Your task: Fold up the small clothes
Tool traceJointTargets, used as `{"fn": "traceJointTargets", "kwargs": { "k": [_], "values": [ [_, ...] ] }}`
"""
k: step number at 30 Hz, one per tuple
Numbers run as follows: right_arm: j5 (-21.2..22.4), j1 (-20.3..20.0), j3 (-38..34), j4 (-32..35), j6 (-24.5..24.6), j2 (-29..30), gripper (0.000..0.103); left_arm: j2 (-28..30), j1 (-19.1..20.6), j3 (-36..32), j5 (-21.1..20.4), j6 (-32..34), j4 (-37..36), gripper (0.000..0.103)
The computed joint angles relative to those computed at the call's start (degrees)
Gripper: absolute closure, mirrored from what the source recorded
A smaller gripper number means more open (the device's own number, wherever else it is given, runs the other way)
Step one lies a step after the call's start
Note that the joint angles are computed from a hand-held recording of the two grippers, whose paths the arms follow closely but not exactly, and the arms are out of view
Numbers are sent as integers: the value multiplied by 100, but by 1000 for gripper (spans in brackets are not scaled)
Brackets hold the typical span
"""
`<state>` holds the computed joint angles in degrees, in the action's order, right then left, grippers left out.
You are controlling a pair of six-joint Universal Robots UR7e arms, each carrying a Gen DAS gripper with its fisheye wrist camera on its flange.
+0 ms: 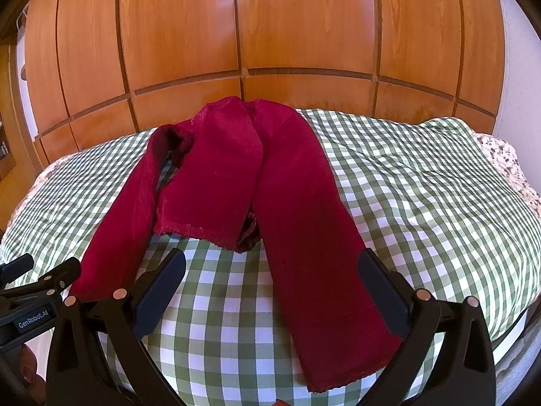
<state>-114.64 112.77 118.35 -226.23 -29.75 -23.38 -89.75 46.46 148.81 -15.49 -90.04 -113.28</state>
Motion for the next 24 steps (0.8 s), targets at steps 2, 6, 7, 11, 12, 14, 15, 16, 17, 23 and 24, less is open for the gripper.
{"fn": "traceJointTargets", "kwargs": {
  "k": [2,6,7,11,12,14,15,16,17,23,24],
  "values": [
    [4,2,-2,-4,-1,11,2,10,7,11,-15,36,-73,4],
    [9,-7,-10,23,-6,23,2,50,37,15,-28,100,-185,4],
    [-8,-5,-17,38,-10,27,2,68,40,8,-33,92,-181,4],
    [-15,-3,-25,69,5,26,2,75,67,40,-39,234,-355,4],
    [-21,-1,-32,76,11,25,2,80,74,48,-40,264,-396,4],
    [-19,-2,-36,85,10,28,2,88,92,71,-51,367,-537,4],
    [-34,0,-43,104,9,28,2,86,99,68,-56,369,-534,4],
    [-41,4,-46,113,17,28,2,78,109,65,-59,379,-539,4],
    [-30,1,-47,124,22,27,2,61,117,76,-61,413,-588,4],
    [-24,-15,-54,204,30,13,2,74,140,76,-93,469,-650,4],
    [-31,-13,-58,201,25,16,2,86,151,80,-108,518,-710,4]
  ]
}}
